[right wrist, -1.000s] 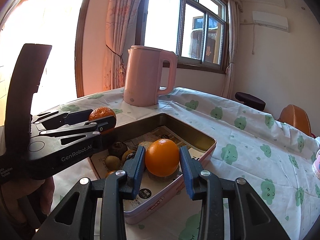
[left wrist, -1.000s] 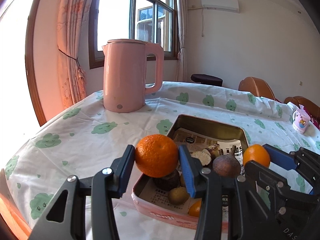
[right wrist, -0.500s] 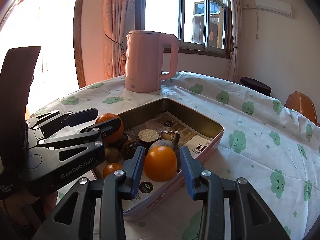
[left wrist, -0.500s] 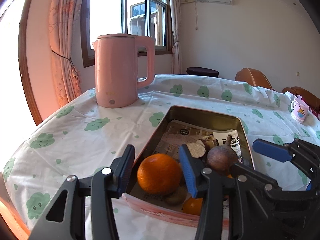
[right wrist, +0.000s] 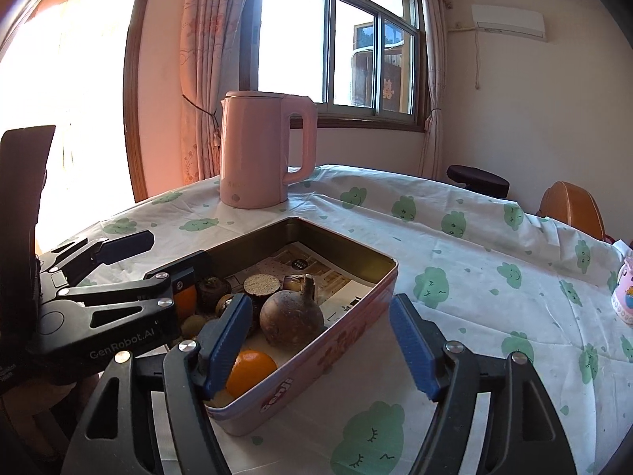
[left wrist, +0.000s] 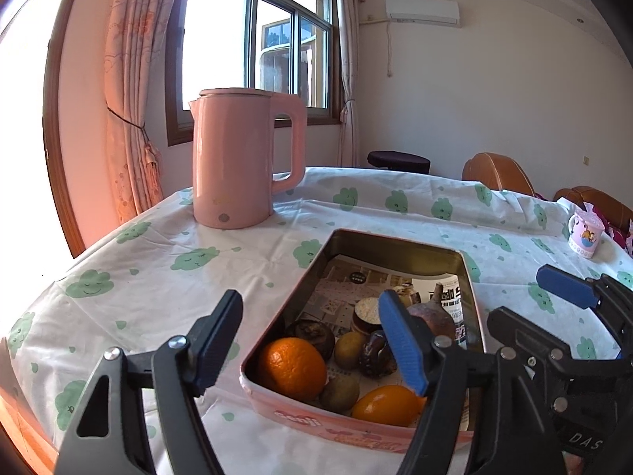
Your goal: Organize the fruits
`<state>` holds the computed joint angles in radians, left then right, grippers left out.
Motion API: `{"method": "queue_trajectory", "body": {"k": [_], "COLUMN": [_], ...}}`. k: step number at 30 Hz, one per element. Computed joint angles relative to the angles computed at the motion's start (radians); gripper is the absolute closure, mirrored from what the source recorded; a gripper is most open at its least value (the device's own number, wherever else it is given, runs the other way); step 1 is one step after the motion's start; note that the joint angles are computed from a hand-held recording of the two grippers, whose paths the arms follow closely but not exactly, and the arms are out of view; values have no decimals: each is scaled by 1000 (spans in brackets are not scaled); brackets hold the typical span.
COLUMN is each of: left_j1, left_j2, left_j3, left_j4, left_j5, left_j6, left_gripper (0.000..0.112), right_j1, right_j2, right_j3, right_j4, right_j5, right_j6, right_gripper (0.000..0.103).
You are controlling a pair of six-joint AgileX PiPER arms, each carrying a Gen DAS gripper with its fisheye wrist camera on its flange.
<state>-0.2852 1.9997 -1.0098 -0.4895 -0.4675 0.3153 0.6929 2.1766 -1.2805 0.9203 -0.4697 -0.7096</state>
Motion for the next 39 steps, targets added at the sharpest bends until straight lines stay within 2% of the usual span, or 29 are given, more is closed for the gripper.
{"method": "queue_trajectory", "body": {"k": [10, 16, 39], "left_j1": [-27, -44, -60], "left_j2": [-23, -31, -43], "left_j3": [30, 42, 38], "left_j4": [3, -18, -53], "left_j5": [-51, -75, -72], "left_j6": [-25, -6, 35], "left_gripper": [32, 26, 26], "right_j1": [20, 11, 3], "right_j2": [-46, -72, -109], "right_j3": [91, 135, 188], "right_j4": [24, -12, -42], "right_j5": [-144, -165, -198], "right_j6": [-12, 46, 102], "right_gripper": [30, 29, 29]}}
